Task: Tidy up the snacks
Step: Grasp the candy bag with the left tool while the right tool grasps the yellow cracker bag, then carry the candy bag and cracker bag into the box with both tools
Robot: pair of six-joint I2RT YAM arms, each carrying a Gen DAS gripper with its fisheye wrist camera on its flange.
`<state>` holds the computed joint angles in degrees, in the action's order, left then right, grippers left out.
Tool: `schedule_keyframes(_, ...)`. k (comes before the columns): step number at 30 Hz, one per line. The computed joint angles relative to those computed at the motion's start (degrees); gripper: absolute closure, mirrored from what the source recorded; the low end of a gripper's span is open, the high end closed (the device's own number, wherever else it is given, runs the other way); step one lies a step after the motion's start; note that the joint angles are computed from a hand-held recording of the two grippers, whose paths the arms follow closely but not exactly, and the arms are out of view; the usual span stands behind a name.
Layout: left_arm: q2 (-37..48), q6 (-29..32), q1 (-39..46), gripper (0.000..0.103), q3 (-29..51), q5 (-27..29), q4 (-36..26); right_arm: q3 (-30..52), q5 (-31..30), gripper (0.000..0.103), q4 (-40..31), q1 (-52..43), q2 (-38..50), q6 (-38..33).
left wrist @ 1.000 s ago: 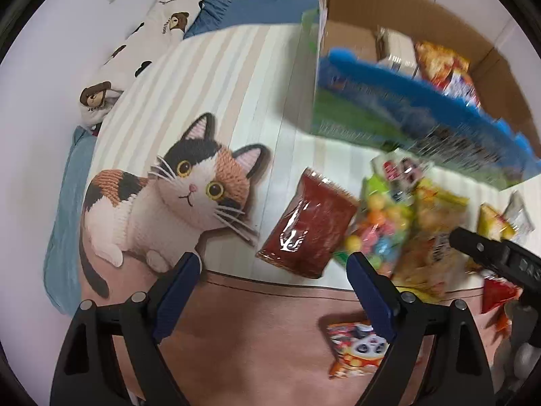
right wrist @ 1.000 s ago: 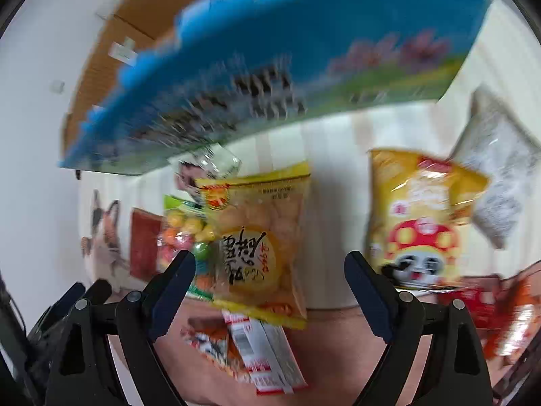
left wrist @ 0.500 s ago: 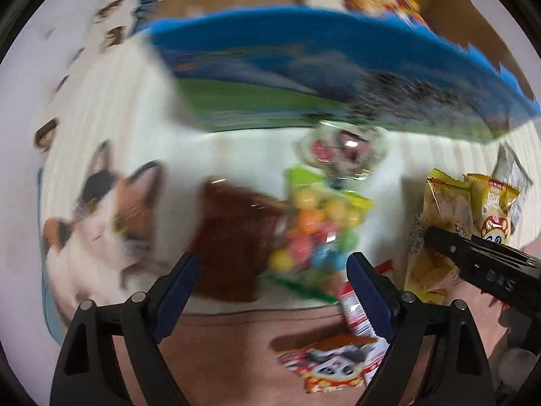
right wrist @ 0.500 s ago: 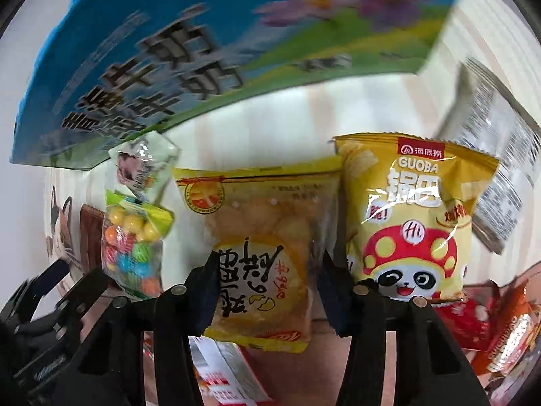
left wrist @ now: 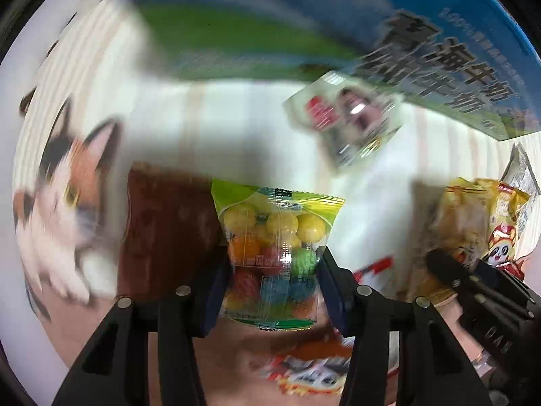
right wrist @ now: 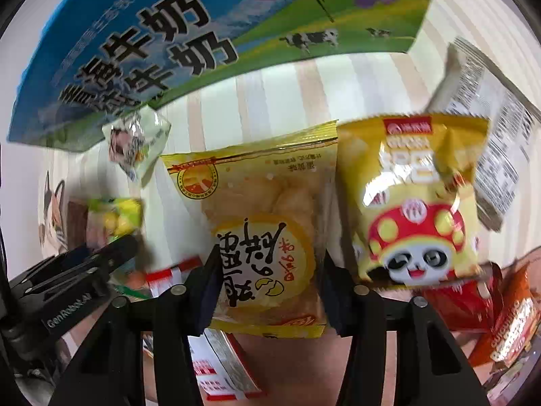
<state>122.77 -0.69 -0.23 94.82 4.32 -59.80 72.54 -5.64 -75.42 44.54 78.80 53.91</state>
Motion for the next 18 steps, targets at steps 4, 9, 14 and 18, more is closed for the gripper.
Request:
schedule_keyframes(4, -4.5, 0.1, 2.2, 0.055, -8.0, 0.9, 1.8, -3.9, -1.8, 0.049, -0.7, 4.1, -5.0, 2.9)
schedule_keyframes(9, -4.5, 0.4, 1.4, 0.053, -11.3, -0.4, 4.8, -10.0, -6.3, 0.035, 3.9, 4.7, -10.4, 7.3)
schedule_keyframes(14, -6.2, -1.1, -0.3, 0.055, -14.3, -1.1, 7.7, -10.5, -5.7, 0.035, 4.5, 4.2, -10.0, 6.2)
schedule_keyframes(18, -8.9, -3.3, -1.3, 0.056, -16.6, -0.7, 8.7, -8.5, -1.3, 0.053, 4.7, 7.1, -7.8, 7.3)
